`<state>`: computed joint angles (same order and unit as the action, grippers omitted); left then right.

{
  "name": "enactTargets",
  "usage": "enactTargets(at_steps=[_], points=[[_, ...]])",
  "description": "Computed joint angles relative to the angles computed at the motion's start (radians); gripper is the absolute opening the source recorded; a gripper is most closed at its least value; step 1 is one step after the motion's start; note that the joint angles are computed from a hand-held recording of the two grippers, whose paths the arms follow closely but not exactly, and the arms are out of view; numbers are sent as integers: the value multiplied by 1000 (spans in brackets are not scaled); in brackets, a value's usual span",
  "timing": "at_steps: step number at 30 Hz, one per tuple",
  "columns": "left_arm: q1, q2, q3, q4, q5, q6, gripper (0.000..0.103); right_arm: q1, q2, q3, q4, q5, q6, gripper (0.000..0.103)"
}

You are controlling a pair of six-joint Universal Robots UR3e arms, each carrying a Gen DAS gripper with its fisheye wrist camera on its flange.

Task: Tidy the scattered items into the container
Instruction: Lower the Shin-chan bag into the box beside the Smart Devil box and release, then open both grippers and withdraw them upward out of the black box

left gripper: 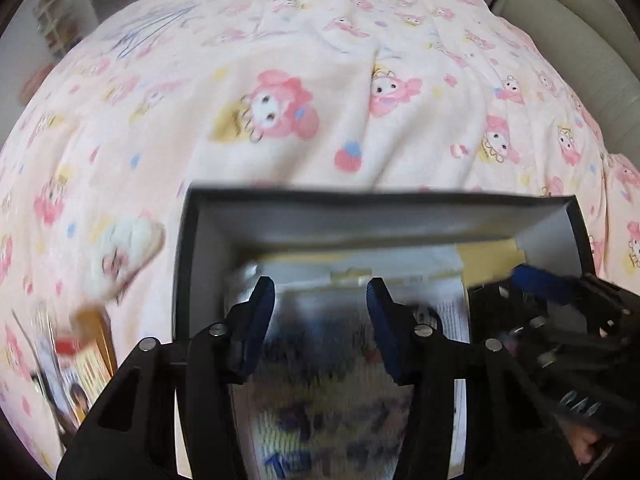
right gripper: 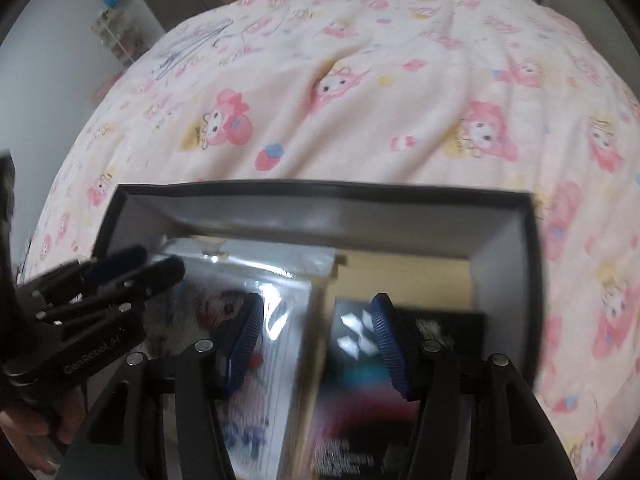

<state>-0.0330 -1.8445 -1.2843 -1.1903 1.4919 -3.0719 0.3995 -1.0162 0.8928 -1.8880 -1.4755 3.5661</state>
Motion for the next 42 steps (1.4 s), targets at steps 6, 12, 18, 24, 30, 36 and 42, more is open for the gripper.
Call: enactTargets(at_steps=[6, 12, 18, 24, 30, 36, 42], points=[[-19, -12, 26, -37, -25, 52, 43, 8, 19, 49, -54, 36, -63, 37], [-19, -36, 1, -31, -32, -16, 39, -5, -55, 144, -67, 55, -50, 30], [19, 3, -46, -100, -115, 8, 38, -4, -123, 168, 12, 2, -34, 31], [37, 21, -22, -147, -148, 29, 35, -16, -215, 277, -12, -38, -15, 31], [78, 115, -65, -172, -176, 43, 35, -13, -194, 268, 9, -39, -26, 32], [44, 112, -109, -146, -112, 39, 36, 34, -131, 177, 54, -91, -32, 41], [66, 212, -205, -176, -147, 48, 37, 53, -178, 227, 53, -60, -21, 41]])
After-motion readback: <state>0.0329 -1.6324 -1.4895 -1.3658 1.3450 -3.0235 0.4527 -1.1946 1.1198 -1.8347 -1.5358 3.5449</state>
